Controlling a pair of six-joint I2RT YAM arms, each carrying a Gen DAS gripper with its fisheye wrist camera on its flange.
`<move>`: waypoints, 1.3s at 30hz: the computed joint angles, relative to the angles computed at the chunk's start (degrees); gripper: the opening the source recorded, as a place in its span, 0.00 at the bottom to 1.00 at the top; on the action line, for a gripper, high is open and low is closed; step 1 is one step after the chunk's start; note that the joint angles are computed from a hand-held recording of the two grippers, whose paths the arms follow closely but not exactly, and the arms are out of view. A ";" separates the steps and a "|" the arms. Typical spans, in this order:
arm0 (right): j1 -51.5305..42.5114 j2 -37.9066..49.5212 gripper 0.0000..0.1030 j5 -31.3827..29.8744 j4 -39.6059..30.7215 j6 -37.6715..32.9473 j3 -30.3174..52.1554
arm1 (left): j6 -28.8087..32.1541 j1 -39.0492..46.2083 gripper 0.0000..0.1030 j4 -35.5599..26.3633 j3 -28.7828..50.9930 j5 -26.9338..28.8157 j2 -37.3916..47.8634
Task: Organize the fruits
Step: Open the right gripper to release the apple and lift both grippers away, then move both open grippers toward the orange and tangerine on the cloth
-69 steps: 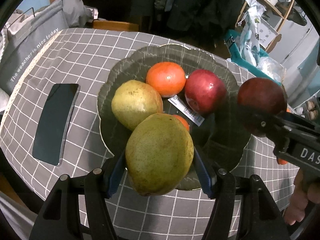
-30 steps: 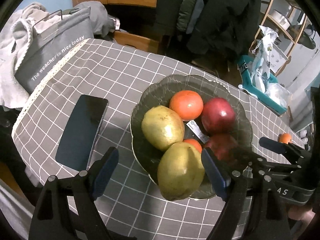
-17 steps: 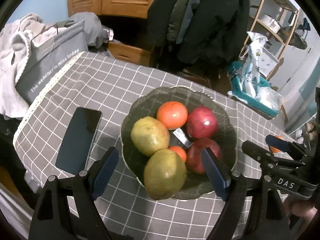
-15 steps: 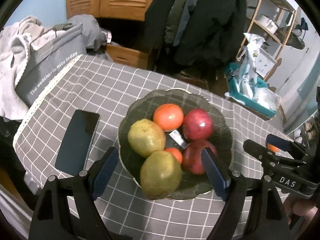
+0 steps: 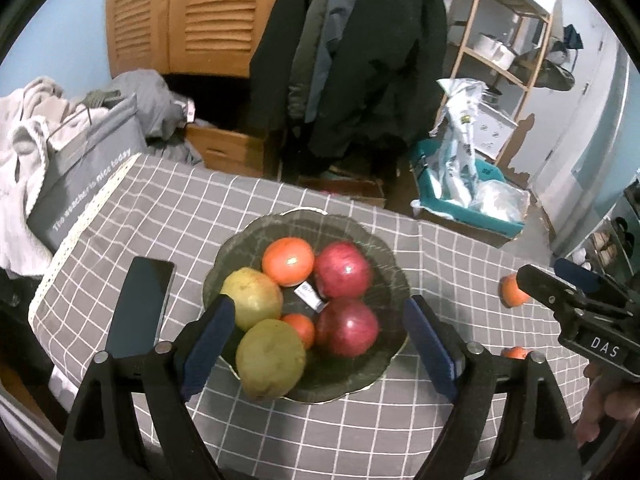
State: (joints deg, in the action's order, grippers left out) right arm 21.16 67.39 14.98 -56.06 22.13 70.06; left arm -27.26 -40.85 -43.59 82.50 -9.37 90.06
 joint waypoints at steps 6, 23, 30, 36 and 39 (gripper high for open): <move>-1.53 -4.94 0.82 0.87 -2.34 -0.34 0.67 | 0.82 -3.52 0.89 -1.10 2.96 -3.03 0.29; -18.86 -16.01 0.83 -5.65 -7.09 -7.22 1.10 | 1.91 -11.70 0.98 -4.08 14.41 -6.63 6.94; -30.89 -19.11 0.83 -12.09 -8.18 -12.92 -0.79 | 1.97 -14.24 0.98 -5.85 19.53 -6.07 11.95; -41.73 -20.11 0.83 -18.46 -8.36 -18.27 -3.64 | 2.17 -15.92 0.98 -7.18 23.49 -4.54 16.85; -45.49 -20.31 0.83 -20.47 -8.12 -20.33 -5.58 | 2.38 -16.48 0.98 -8.16 25.56 -4.25 19.45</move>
